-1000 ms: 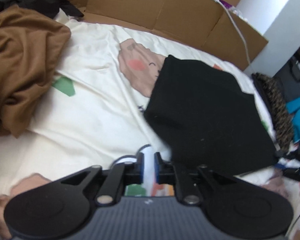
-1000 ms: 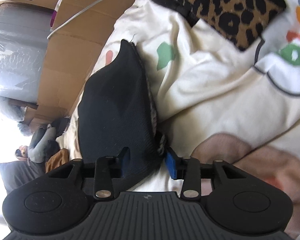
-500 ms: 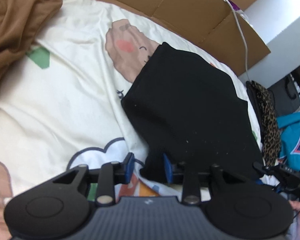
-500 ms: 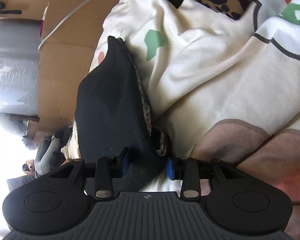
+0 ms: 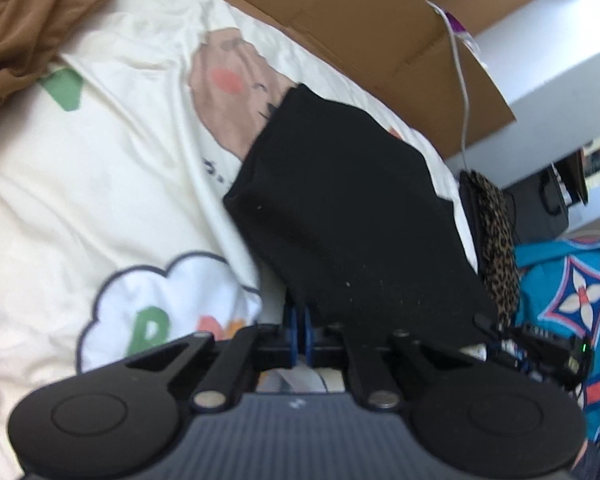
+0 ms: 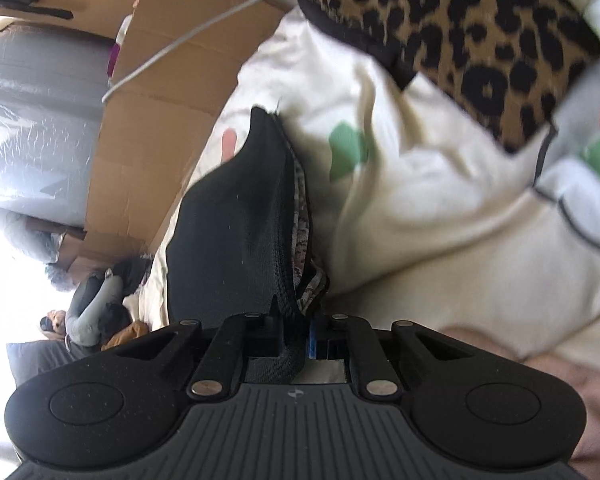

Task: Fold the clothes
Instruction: 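Lift the folded shorts with both tools and carry toward the leopard pillow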

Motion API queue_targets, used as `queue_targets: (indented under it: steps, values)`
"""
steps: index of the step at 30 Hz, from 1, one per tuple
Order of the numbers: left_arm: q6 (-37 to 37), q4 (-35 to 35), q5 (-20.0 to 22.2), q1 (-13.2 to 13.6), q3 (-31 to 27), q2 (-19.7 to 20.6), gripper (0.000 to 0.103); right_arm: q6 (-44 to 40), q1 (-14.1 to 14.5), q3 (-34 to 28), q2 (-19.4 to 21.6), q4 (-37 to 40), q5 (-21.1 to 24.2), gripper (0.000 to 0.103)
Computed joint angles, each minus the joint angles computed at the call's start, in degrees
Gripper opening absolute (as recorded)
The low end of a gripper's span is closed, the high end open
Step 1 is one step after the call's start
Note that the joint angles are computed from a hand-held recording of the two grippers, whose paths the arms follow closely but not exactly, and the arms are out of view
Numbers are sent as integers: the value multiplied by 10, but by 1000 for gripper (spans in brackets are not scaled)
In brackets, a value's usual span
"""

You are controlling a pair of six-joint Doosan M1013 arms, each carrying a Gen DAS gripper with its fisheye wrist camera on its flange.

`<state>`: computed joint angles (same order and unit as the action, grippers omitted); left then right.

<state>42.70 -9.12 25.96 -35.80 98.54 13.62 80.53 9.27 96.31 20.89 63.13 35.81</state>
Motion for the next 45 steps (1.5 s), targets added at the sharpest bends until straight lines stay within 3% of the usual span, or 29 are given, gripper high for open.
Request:
queue_targets:
  steps: [10, 15, 17, 22, 23, 28, 34, 45]
  values:
    - [12, -59, 13, -17, -16, 18, 4, 17, -13, -34, 17, -58, -5, 9]
    - [36, -92, 20, -24, -23, 27, 4, 27, -17, -30, 23, -52, -22, 10]
    - [35, -87, 30, -24, -26, 30, 6, 31, -17, -21, 24, -37, -19, 14]
    - [53, -104, 21, -21, -21, 30, 35, -2, -15, 4, 19, 28, -3, 33]
    - [62, -110, 18, -22, -19, 30, 38, -7, -14, 7, 19, 37, 2, 33]
    - [105, -168, 2, -19, -7, 32, 41, -35, -1, 18, 21, 83, 24, 33]
    - [184, -314, -31, -7, 23, 25, 44, -63, 14, 22, 27, 129, 36, 34]
    - [200, -362, -42, -5, 32, 21, 44, -63, 42, 16, 36, 147, 83, 35]
